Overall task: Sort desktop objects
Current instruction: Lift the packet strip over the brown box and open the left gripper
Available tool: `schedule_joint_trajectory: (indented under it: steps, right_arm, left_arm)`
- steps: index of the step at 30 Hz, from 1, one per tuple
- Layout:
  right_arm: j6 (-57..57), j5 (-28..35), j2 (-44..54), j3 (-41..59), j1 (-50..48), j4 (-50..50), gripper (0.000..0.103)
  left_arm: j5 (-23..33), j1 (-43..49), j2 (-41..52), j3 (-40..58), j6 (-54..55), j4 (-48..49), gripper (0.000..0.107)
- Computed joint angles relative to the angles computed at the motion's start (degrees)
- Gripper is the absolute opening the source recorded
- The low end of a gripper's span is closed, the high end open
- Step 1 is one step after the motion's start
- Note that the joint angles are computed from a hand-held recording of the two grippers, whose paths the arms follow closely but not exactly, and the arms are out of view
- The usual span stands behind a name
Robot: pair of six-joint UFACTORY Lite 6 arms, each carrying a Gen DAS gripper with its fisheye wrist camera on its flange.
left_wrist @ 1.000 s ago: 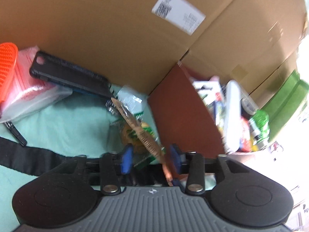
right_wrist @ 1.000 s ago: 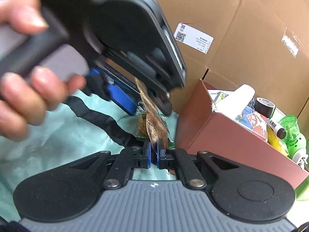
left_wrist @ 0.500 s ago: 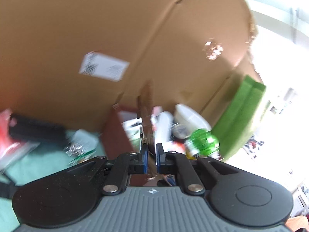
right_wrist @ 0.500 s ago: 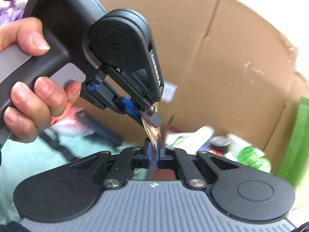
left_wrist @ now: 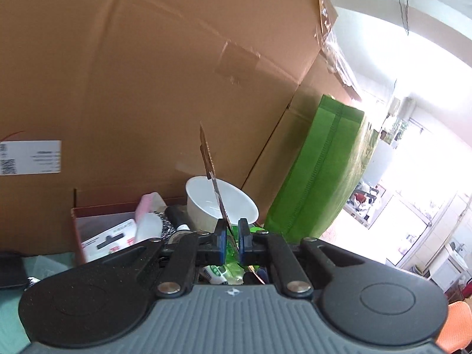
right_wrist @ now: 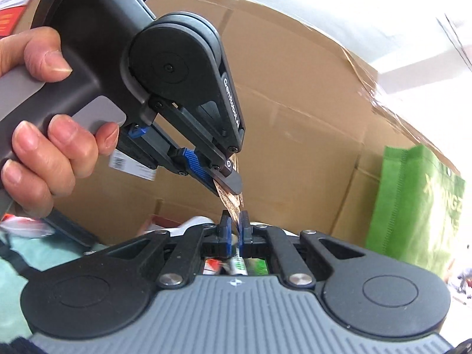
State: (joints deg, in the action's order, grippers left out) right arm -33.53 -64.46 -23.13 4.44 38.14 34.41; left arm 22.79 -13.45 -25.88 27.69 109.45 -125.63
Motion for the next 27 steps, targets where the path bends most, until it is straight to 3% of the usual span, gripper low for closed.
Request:
schedule_joint_trajectory:
  steps: [3, 6, 13, 20, 23, 25, 27]
  right_arm:
    - [3.8, 4.2, -2.8, -1.7, -6.5, -5.6, 0.002]
    - [9.2, 4.8, 4.0, 2.0, -13.0, -13.2, 0.002]
    - [11.2, 1.8, 14.4, 7.3, -12.3, -12.7, 0.003]
    - [11.2, 1.6, 18.4, 9.3, -10.3, -11.2, 0.004]
    - [10.6, 0.3, 17.9, 8.5, -8.4, -8.8, 0.006]
    - [9.9, 0.1, 16.7, 7.6, -7.2, -7.1, 0.015]
    - [9.4, 0.0, 16.0, 7.3, -7.3, -6.6, 0.039]
  left_arm:
    - [0.5, -0.8, 7.8, 4.4, 3.5, -4.2, 0.007]
    - [2.0, 0.1, 14.3, 7.5, 5.8, -6.2, 0.008]
    - [2.7, 3.1, 25.4, 15.3, 3.2, -3.8, 0.019]
    - [3.4, 5.1, 26.1, 15.1, 2.6, -2.4, 0.019]
    - [3.6, 5.0, 23.8, 12.7, 6.5, -6.6, 0.044]
    - [4.9, 5.2, 22.4, 10.7, 9.5, -10.0, 0.069]
    - [6.8, 5.8, 20.6, 8.4, 11.5, -12.5, 0.077]
